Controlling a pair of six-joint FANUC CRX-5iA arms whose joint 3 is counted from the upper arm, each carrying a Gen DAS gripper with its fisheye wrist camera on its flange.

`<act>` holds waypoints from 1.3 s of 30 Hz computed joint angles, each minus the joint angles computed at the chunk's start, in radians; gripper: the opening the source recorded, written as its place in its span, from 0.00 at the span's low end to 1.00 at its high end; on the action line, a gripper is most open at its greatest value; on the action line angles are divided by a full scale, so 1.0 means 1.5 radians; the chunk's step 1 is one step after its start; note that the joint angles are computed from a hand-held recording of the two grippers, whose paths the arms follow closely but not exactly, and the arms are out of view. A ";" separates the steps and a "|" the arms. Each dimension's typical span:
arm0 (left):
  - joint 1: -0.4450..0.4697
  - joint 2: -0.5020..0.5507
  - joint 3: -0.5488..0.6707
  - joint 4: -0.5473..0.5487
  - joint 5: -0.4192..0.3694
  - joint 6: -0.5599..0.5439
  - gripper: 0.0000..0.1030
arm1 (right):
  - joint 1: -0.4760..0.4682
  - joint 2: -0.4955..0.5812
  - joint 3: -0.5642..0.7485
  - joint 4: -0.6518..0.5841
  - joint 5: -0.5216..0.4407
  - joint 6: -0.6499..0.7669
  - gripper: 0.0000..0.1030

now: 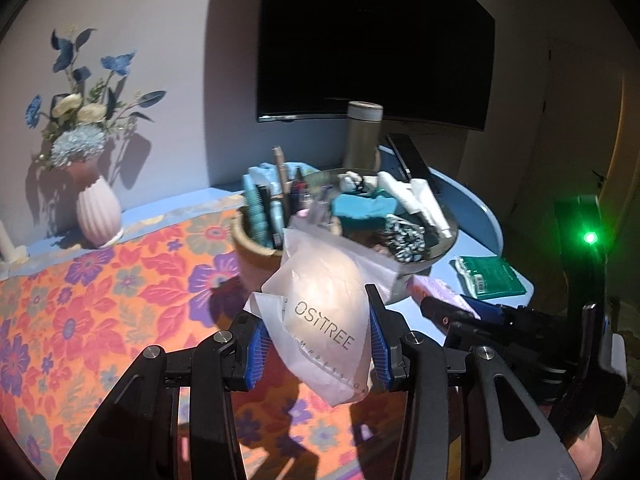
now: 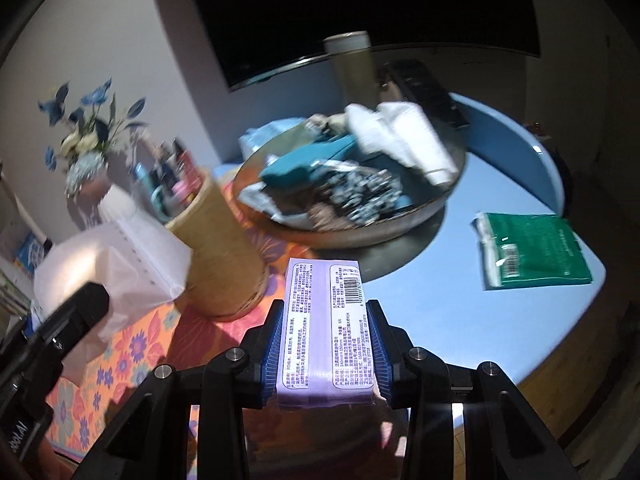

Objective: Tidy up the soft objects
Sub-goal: 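Carry the purple packet and OSITREE pouch into the glass bowl, open both tools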

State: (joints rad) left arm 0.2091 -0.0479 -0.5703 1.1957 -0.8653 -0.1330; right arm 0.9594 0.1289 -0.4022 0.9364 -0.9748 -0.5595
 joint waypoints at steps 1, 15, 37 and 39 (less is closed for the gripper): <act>-0.004 -0.002 -0.004 0.009 -0.001 -0.005 0.38 | 0.001 -0.009 -0.009 0.005 -0.005 -0.010 0.37; 0.043 0.009 0.001 -0.012 -0.108 0.021 0.36 | -0.002 -0.059 -0.065 0.046 0.000 -0.064 0.37; -0.127 0.091 0.180 -0.005 -0.054 0.229 0.36 | -0.106 -0.103 -0.050 0.141 0.004 -0.002 0.37; -0.147 0.125 0.229 -0.038 -0.028 0.293 0.36 | -0.148 -0.093 -0.036 0.148 0.039 0.011 0.37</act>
State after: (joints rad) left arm -0.0116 0.1395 -0.2270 1.1384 -0.9079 0.3062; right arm 0.7381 -0.0101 -0.4554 1.1584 -0.9160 -0.5432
